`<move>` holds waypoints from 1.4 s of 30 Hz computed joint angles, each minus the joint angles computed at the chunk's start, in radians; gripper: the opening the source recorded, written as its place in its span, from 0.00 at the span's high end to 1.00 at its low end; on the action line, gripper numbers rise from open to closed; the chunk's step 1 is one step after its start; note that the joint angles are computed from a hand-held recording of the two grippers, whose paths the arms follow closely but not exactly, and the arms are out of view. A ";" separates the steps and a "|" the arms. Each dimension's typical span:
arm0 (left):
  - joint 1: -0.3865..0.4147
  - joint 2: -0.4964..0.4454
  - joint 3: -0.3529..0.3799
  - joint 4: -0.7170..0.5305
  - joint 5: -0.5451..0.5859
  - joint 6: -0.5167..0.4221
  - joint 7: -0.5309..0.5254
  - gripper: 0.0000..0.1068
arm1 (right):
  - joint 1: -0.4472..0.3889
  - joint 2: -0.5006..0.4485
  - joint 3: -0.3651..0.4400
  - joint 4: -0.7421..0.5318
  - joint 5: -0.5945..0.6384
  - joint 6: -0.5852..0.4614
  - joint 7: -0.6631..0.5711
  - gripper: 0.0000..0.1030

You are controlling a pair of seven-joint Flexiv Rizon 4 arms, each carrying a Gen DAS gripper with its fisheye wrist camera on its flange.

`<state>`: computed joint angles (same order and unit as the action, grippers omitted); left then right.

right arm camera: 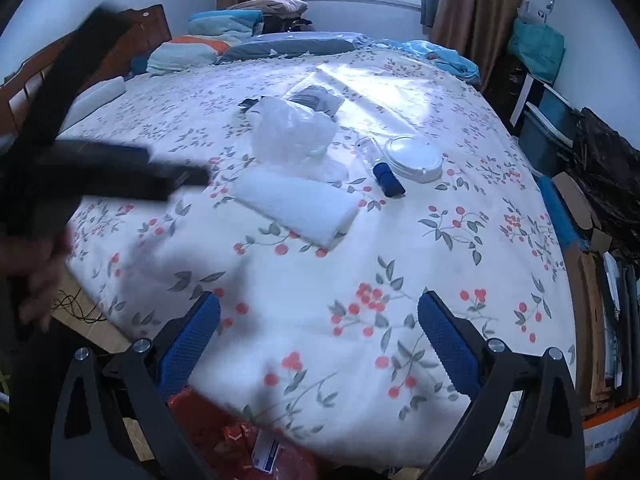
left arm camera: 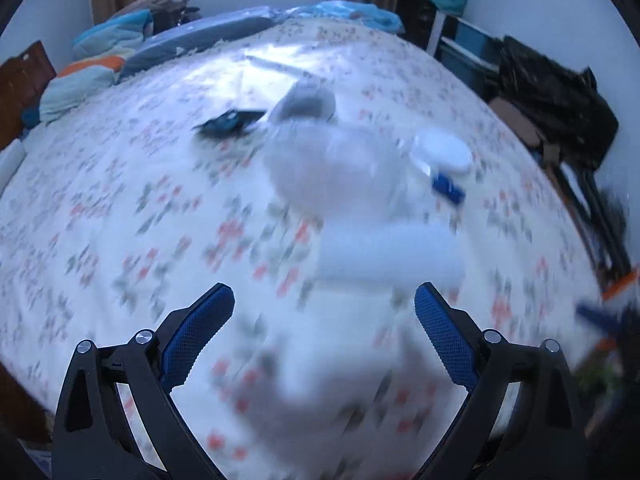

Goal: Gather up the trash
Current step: 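Move both tools back over the bed toward the plastic bag and foam, then grasp the clear plastic bag with the left tool while the right tool grasps the white foam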

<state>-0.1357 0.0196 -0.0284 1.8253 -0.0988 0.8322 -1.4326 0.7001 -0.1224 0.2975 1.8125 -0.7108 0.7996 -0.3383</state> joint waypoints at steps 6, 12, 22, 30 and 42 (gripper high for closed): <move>-0.037 -0.179 -0.040 -0.185 0.057 0.006 -0.079 0.11 | -0.011 -0.012 -0.007 0.016 0.011 0.031 0.000 0.05; -0.075 -0.273 -0.007 -0.294 0.155 -0.020 -0.137 0.11 | -0.019 -0.033 -0.019 0.013 0.026 0.062 -0.010 0.05; -0.006 -0.257 0.056 -0.262 0.197 -0.027 -0.084 0.11 | -0.008 -0.093 -0.043 -0.042 0.032 0.091 -0.052 0.05; 0.068 -0.197 0.052 -0.175 0.101 0.040 -0.010 0.11 | 0.011 -0.135 -0.061 -0.096 0.039 0.097 -0.086 0.05; 0.025 -0.261 0.023 -0.224 0.089 0.072 0.026 0.11 | 0.019 -0.153 -0.074 -0.115 0.060 0.109 -0.104 0.05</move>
<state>-0.1111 -0.2418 -0.0052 1.6016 -0.0097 0.9041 -1.4064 0.7187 -0.2759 0.2235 1.6971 -0.6508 0.9090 -0.4423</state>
